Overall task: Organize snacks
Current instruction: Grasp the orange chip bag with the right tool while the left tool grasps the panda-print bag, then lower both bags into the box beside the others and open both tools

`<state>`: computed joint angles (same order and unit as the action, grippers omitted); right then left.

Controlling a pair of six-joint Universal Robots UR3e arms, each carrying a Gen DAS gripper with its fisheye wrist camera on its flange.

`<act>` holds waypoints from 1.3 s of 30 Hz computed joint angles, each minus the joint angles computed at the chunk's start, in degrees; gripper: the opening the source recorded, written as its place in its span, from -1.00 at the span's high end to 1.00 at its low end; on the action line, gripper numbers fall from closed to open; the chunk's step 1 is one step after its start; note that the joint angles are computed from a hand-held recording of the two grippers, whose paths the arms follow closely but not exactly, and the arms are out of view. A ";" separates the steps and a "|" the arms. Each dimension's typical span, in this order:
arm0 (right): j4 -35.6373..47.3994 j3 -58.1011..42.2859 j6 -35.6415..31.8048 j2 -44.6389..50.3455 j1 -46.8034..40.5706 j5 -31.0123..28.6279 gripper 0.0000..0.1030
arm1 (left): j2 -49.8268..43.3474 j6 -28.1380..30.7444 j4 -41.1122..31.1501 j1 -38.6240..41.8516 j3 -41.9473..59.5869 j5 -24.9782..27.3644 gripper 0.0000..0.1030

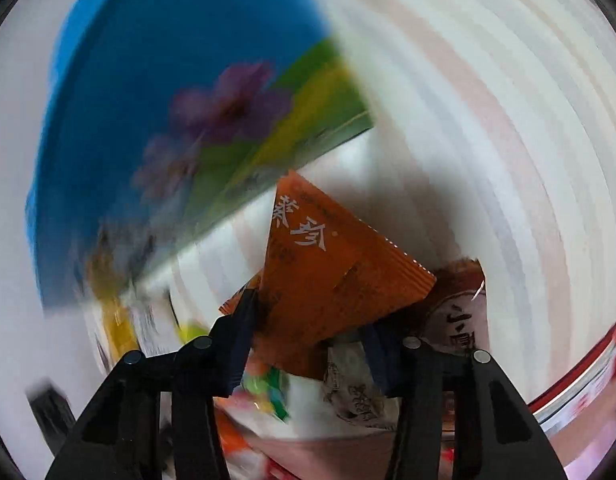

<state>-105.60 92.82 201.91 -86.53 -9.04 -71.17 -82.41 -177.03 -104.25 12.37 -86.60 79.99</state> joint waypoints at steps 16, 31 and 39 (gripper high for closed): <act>6.41 -4.00 -2.74 0.84 9.46 -6.33 -0.26 | -0.16 -1.23 12.36 -3.20 -8.28 0.98 -0.25; 15.45 -18.30 -12.70 11.29 18.82 -15.17 -0.06 | -2.87 7.59 7.95 0.64 -8.01 -0.81 -0.16; 4.91 -4.49 -3.13 4.54 20.81 -16.12 0.02 | 1.91 4.47 13.63 -2.38 -12.95 1.56 0.05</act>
<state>-100.70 88.33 198.78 -81.99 11.78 -87.29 -80.50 -172.56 -90.62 9.99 -99.55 81.55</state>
